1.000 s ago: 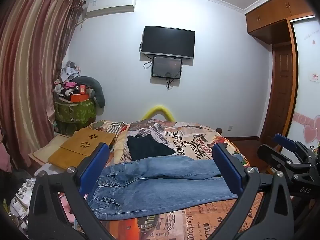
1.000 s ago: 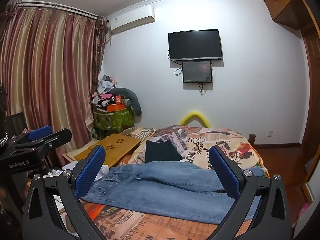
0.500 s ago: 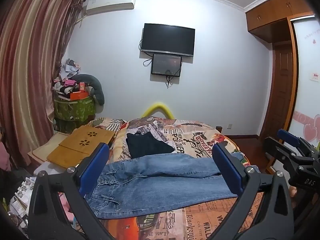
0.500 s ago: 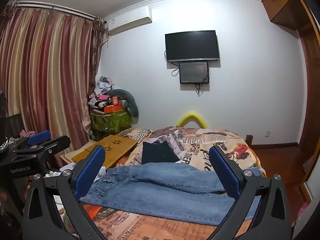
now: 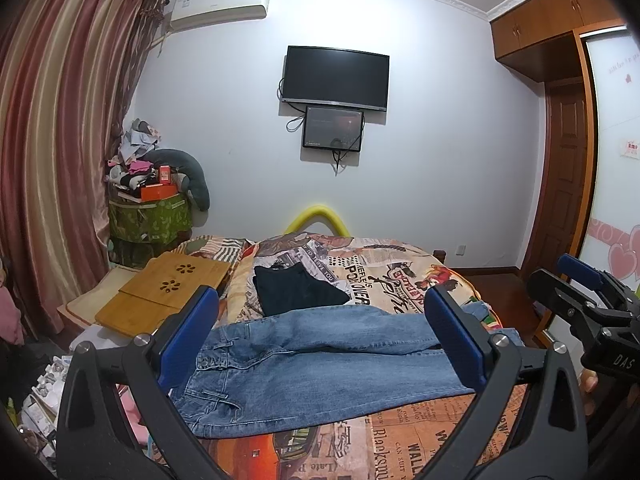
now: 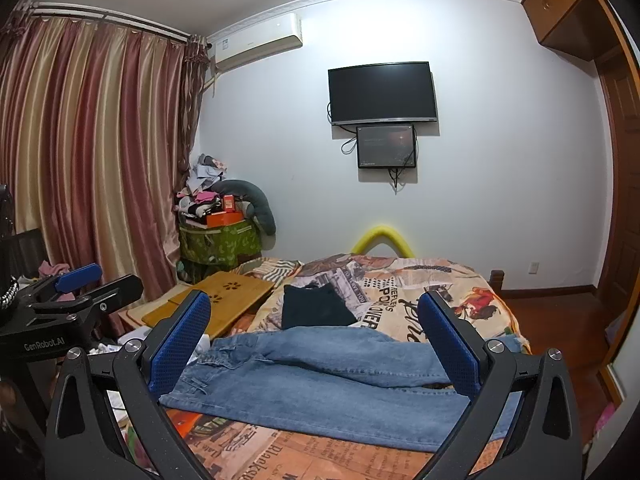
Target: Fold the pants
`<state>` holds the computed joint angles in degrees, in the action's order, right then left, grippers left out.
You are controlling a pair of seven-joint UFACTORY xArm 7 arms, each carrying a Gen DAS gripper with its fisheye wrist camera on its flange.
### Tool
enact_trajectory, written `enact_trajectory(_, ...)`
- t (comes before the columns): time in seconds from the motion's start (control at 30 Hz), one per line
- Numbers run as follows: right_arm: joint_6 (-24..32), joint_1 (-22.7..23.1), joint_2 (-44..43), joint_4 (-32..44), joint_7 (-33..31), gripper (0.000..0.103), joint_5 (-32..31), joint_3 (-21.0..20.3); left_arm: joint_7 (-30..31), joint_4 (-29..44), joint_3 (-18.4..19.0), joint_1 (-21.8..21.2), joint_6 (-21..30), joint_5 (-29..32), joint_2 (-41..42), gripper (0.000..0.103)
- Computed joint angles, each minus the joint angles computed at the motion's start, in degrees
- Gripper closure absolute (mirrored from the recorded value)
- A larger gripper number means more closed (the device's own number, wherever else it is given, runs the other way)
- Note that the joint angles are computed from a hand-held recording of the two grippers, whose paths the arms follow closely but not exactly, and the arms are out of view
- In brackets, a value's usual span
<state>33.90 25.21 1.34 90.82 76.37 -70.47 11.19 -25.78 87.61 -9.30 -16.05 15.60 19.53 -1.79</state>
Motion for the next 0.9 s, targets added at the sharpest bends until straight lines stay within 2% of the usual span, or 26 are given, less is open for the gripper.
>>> enact_trajectory(0.47,-0.24,-0.2,-0.17,-0.36,0.4,0.0,-0.31,0.09,-5.0,-0.95,-1.08,0.25,-0.75,7.34,-1.07,0.0)
enact_trajectory(0.9,-0.01,-0.49,-0.51,-0.61,-0.26,0.0,-0.15,0.4,-6.05,-0.46,-1.41,0.2,-0.25,8.6,-1.17,0.0)
